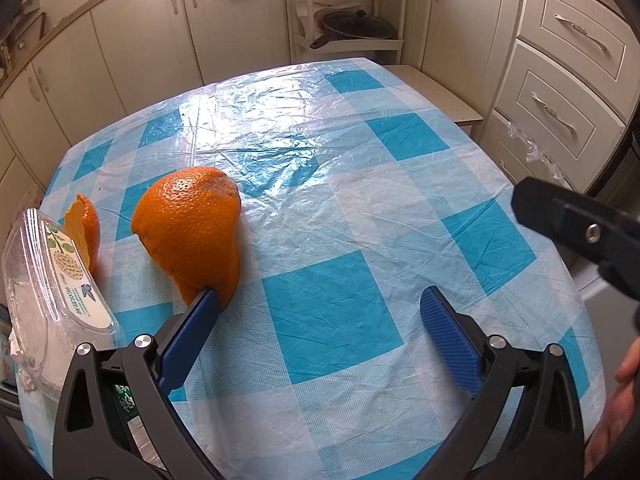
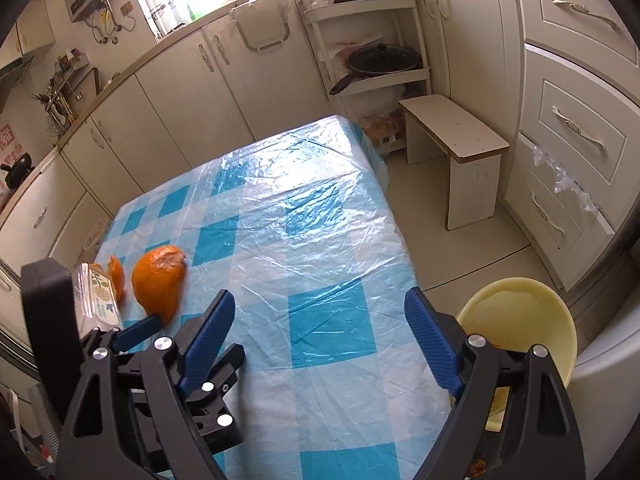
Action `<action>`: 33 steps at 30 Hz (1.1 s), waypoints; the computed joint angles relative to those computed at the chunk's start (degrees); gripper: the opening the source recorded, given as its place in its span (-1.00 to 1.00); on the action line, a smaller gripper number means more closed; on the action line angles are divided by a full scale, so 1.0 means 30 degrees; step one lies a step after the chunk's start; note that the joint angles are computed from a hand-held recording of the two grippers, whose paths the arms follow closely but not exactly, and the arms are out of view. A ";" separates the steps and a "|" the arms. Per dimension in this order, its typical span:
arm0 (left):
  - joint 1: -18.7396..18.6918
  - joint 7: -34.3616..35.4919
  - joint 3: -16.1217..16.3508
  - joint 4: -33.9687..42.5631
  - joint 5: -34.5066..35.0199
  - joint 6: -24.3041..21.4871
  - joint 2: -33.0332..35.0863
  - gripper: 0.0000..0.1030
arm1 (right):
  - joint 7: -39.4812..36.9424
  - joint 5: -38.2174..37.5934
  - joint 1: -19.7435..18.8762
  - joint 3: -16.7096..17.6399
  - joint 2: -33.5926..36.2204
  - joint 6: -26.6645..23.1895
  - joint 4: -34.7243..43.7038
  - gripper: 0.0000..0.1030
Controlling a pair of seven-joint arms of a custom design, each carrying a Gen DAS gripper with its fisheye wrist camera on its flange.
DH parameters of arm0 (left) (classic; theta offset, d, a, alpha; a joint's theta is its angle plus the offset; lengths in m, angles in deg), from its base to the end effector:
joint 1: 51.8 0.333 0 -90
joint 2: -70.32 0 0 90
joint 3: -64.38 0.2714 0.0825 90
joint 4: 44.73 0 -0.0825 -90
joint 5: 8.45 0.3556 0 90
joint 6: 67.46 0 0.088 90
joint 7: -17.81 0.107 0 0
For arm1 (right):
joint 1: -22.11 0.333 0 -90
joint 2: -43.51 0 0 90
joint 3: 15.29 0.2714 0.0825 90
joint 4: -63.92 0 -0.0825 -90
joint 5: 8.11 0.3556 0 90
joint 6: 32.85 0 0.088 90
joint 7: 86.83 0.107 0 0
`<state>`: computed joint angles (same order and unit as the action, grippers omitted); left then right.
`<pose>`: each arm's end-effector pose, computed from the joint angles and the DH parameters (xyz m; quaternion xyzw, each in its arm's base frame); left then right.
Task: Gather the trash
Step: 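Return both tools over the table near the orange and bottle, then move both tools toward the whole orange and plastic bottle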
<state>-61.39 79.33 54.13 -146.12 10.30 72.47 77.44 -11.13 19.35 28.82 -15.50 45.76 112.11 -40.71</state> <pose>0.5751 -0.2019 0.5132 -0.6639 0.6865 -0.2071 0.2120 0.5890 0.0622 0.5455 -0.6768 0.6360 -0.1125 0.3531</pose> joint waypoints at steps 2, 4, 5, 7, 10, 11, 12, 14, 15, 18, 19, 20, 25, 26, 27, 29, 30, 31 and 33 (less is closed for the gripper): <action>0.0000 0.0007 0.0005 -0.0005 -0.0005 -0.0001 -0.0007 0.87 | -0.0264 0.0586 -0.0091 -0.0044 -0.0149 -0.0448 0.0101 0.62; -0.0001 0.0007 0.0007 -0.0005 -0.0006 -0.0001 -0.0007 0.87 | -0.0692 0.1271 -0.0178 -0.0094 -0.0311 -0.1019 0.0195 0.61; -0.0002 0.0007 0.0007 -0.0005 -0.0006 -0.0001 -0.0007 0.87 | -0.0926 0.1540 -0.0205 -0.0113 -0.0405 -0.1350 0.0238 0.61; -0.0002 0.0009 0.0008 0.0001 -0.0009 -0.0003 -0.0005 0.87 | -0.1475 0.2029 -0.0249 -0.0157 -0.0550 -0.1757 0.0316 0.61; 0.0000 0.0015 0.0009 0.0001 -0.0013 -0.0006 -0.0007 0.87 | -0.2096 0.2480 -0.0333 -0.0263 -0.0643 -0.2167 0.0513 0.64; -0.0001 0.0015 0.0009 0.0001 -0.0013 -0.0006 -0.0007 0.87 | -0.2175 0.2556 -0.0375 -0.0305 -0.0609 -0.2296 0.0604 0.64; -0.0001 0.0015 0.0010 0.0001 -0.0013 -0.0006 -0.0007 0.87 | -0.2239 0.2717 -0.0430 -0.0350 -0.0538 -0.2459 0.0731 0.64; 0.0002 0.0018 0.0010 0.0000 -0.0019 -0.0004 -0.0009 0.87 | -0.2322 0.2985 -0.0557 -0.0420 -0.0335 -0.2875 0.1070 0.64; 0.0002 0.0018 0.0010 0.0000 -0.0019 -0.0004 -0.0009 0.87 | -0.2343 0.3072 -0.0611 -0.0432 -0.0363 -0.2927 0.1052 0.64; 0.0004 0.0024 0.0012 -0.0002 -0.0017 -0.0005 -0.0013 0.87 | -0.2356 0.3504 -0.0813 -0.0498 -0.0092 -0.3320 0.1542 0.64; 0.0001 0.0016 0.0012 0.0004 -0.0004 -0.0010 -0.0008 0.87 | -0.2448 0.3627 -0.0877 -0.0505 -0.0066 -0.3394 0.1628 0.64; -0.0012 -0.0031 0.0012 0.0013 0.0029 -0.0023 -0.0003 0.87 | -0.2510 0.3678 -0.0910 -0.0491 -0.0007 -0.3395 0.1736 0.64; 0.0087 0.0635 -0.0169 0.0920 -0.1849 -0.1648 0.0168 0.87 | -0.2639 0.3788 -0.1014 -0.0429 0.0197 -0.3183 0.2060 0.64; 0.0062 -0.0004 -0.0133 0.0471 -0.1903 -0.1315 -0.0292 0.86 | -0.2582 0.3834 -0.1030 -0.0422 0.0220 -0.3069 0.2104 0.64; 0.0108 -0.0320 -0.0135 -0.0332 -0.2150 -0.0493 -0.1011 0.87 | -0.2473 0.3838 -0.1033 -0.0410 0.0249 -0.2904 0.2150 0.64; 0.0044 -0.1127 -0.0151 -0.1737 -0.1377 0.0730 -0.2534 0.87 | -0.2283 0.3919 -0.1045 -0.0385 0.0296 -0.2630 0.2232 0.64; 0.0044 -0.1549 -0.0180 -0.2366 -0.0736 0.1185 -0.3334 0.87 | -0.2231 0.3960 -0.1056 -0.0378 0.0345 -0.2596 0.2324 0.64; 0.0111 -0.2324 -0.0259 -0.3168 0.0386 0.1693 -0.4413 0.87 | -0.2165 0.3935 -0.1039 -0.0347 0.0380 -0.2554 0.2404 0.64; 0.0274 -0.2367 -0.0249 -0.4308 0.1088 0.2422 -0.6091 0.87 | -0.2088 0.3789 -0.0939 -0.0244 0.0397 -0.2402 0.2443 0.64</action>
<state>-60.57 72.23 53.39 -159.05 13.56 79.74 59.17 -17.40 30.71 26.00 -16.23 46.95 104.90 -33.38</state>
